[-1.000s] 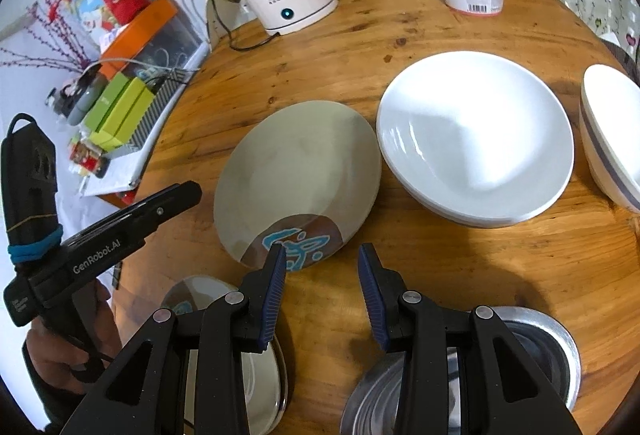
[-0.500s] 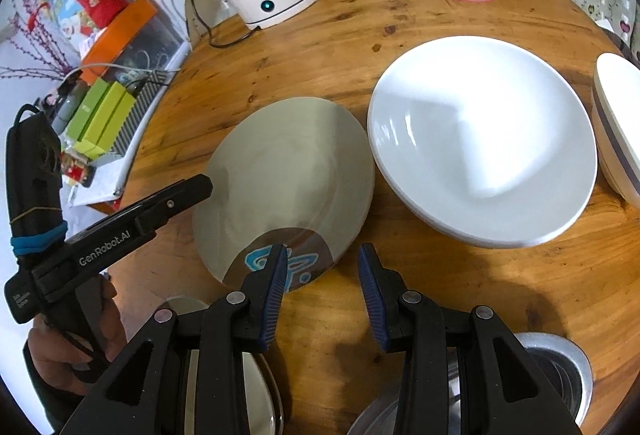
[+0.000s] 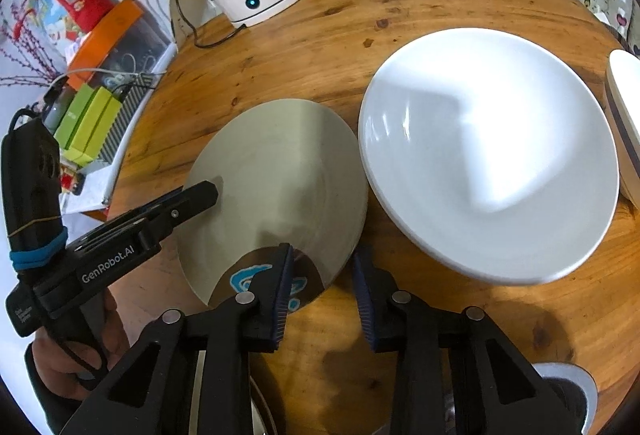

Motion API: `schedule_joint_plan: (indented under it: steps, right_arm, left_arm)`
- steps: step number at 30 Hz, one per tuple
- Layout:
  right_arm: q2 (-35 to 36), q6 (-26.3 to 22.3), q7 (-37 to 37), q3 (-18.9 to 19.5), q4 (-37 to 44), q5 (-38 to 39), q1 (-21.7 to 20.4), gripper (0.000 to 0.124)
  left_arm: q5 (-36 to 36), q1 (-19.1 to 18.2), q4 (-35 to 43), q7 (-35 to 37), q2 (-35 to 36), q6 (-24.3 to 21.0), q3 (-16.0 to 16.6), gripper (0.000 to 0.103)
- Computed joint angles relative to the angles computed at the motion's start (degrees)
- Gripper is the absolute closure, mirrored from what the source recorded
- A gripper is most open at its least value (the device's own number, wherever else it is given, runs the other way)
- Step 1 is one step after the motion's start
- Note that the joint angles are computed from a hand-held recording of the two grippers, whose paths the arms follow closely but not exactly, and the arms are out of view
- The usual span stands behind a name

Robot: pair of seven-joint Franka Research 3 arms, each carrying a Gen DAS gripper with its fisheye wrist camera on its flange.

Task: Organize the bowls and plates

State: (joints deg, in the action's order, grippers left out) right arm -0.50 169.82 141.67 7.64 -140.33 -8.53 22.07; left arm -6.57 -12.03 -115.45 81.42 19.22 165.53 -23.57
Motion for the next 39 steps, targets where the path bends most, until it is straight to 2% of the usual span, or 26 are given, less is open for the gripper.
schedule_joint_plan:
  steps: [11,39]
  right_arm:
    - [-0.22,-0.29,5.36,-0.12,0.41,-6.46,-0.48,0.101]
    - [-1.13,0.04,5.46,0.65,1.53,-8.86,-0.39,0.101]
  left_arm:
    - [1.67,-0.65,-1.21,-1.31,-1.23,0.77,0.95,0.071]
    - [2.94,-1.44,-5.54,-5.23,-6.16,2.33,2.68,0.071]
